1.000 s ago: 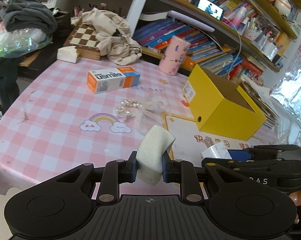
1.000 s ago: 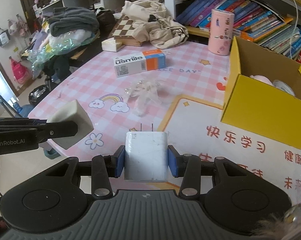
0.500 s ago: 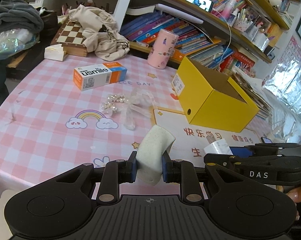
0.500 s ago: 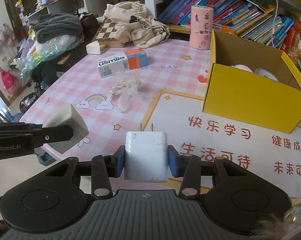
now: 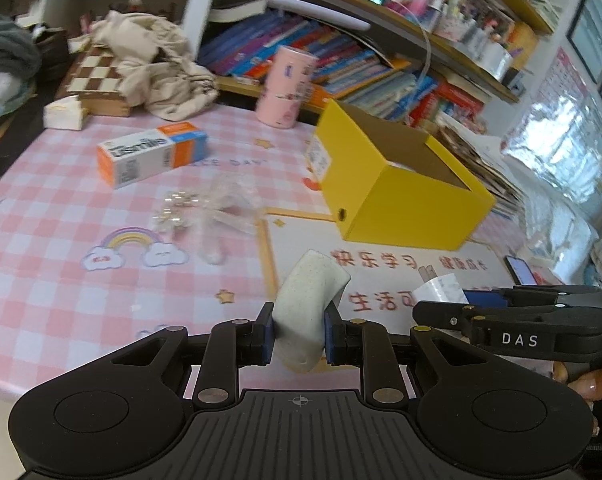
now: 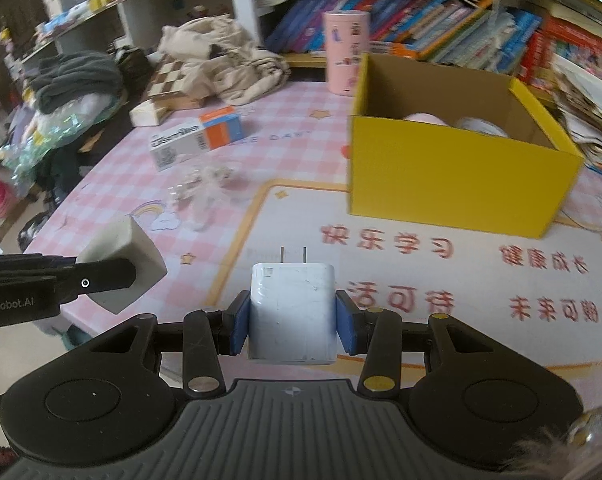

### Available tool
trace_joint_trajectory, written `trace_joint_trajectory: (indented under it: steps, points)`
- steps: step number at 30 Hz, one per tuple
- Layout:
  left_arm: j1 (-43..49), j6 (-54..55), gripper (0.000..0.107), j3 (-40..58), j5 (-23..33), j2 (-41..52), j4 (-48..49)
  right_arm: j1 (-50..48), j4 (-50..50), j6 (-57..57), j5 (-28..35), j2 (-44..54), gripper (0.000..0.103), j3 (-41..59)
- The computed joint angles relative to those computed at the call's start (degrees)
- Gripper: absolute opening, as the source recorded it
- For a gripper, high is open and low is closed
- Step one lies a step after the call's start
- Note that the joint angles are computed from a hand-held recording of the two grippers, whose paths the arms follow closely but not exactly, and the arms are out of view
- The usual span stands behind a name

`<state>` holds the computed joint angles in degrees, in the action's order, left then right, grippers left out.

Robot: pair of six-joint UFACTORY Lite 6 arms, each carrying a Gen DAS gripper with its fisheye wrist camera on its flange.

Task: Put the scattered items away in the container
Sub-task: 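Carry the foam block and white charger toward the yellow box with both grippers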

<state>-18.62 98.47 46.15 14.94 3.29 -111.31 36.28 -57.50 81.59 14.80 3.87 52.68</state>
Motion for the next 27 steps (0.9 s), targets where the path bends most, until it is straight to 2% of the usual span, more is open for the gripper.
trace_joint_trajectory:
  steps: [16, 27]
  points:
    - [-7.6, -9.5, 0.022, 10.7, -0.2, 8.7, 10.7, -5.9, -4.8, 10.7, 2.2, -12.8, 0.041, -12.8]
    - [-10.6, -15.3, 0.022, 14.6, -0.8, 11.3, 15.8, -8.0, -3.4, 9.8, 2.3, -17.4, 0.041, -16.8]
